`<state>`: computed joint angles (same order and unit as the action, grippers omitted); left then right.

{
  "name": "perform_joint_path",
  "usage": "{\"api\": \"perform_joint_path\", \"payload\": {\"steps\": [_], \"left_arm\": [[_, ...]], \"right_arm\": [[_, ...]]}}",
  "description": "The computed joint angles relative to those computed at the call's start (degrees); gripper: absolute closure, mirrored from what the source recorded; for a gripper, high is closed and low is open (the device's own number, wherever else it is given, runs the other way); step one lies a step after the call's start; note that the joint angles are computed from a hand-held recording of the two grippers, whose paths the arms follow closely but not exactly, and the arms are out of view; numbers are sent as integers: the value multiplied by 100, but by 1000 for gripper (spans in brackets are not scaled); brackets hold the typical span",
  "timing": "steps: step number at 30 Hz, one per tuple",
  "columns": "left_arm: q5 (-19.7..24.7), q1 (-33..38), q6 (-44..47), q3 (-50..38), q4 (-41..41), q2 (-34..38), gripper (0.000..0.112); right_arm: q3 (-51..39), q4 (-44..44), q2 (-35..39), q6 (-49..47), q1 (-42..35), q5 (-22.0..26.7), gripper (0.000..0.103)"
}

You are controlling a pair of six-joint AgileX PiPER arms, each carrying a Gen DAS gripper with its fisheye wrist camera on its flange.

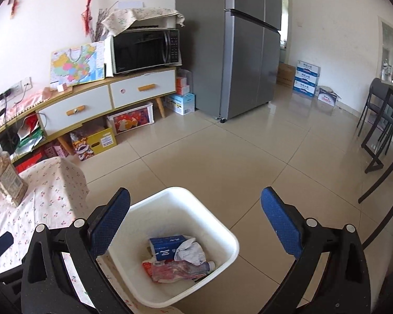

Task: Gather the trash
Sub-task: 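Move both tools back to the table toward the white paper cup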

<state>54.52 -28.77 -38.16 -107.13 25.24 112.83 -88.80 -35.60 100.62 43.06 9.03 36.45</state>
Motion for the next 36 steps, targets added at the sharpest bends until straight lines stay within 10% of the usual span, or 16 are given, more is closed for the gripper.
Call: {"api": "perform_joint_path", "payload": {"steps": [13, 36], "left_arm": [[-680, 1435, -136, 2386, 431, -1661, 34], [-1222, 3997, 1019, 3683, -434, -2446, 34]], "right_arm": [[-603, -703, 548, 161, 1830, 458, 7], [-2283, -328, 1921, -175, 3460, 999, 7]]}}
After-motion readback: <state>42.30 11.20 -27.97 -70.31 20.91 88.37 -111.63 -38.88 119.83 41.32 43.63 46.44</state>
